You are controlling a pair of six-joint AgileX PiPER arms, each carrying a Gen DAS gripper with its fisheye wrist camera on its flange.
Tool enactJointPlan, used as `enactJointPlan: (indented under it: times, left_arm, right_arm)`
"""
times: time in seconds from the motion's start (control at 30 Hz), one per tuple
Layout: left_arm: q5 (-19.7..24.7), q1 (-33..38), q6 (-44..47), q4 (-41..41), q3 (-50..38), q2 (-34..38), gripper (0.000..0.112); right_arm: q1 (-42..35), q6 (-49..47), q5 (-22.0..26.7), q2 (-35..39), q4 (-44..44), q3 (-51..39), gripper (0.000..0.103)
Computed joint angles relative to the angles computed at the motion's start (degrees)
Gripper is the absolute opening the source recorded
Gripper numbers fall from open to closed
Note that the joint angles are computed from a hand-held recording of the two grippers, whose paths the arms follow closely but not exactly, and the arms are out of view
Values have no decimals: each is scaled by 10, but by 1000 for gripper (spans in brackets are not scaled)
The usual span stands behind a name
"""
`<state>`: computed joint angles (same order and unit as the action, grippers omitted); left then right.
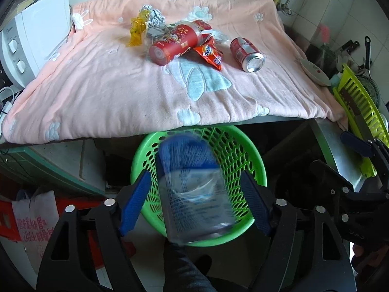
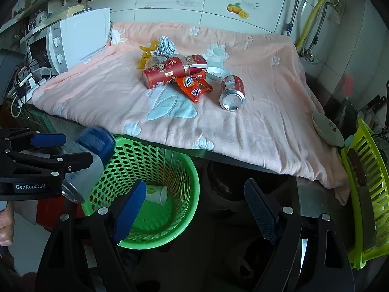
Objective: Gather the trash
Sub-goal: 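Open the left tool dropping the blue can while the right tool drops the white cup, then reach the right tool to the orange snack packet while the left tool approaches the red paper cup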
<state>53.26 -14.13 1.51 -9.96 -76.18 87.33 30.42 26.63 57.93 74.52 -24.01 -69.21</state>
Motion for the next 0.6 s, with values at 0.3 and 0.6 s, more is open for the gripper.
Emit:
enactJointPlan:
  times: [0.3,0.6]
  left_arm:
    - [2,-8,-14,15,-10,4,82]
    - [3,7,-14,26,-25,-1,82]
  right_arm:
    - [-12,-12,-8,6,12,-3,80]
    - [-10,-21,-11,25,16,-21,80]
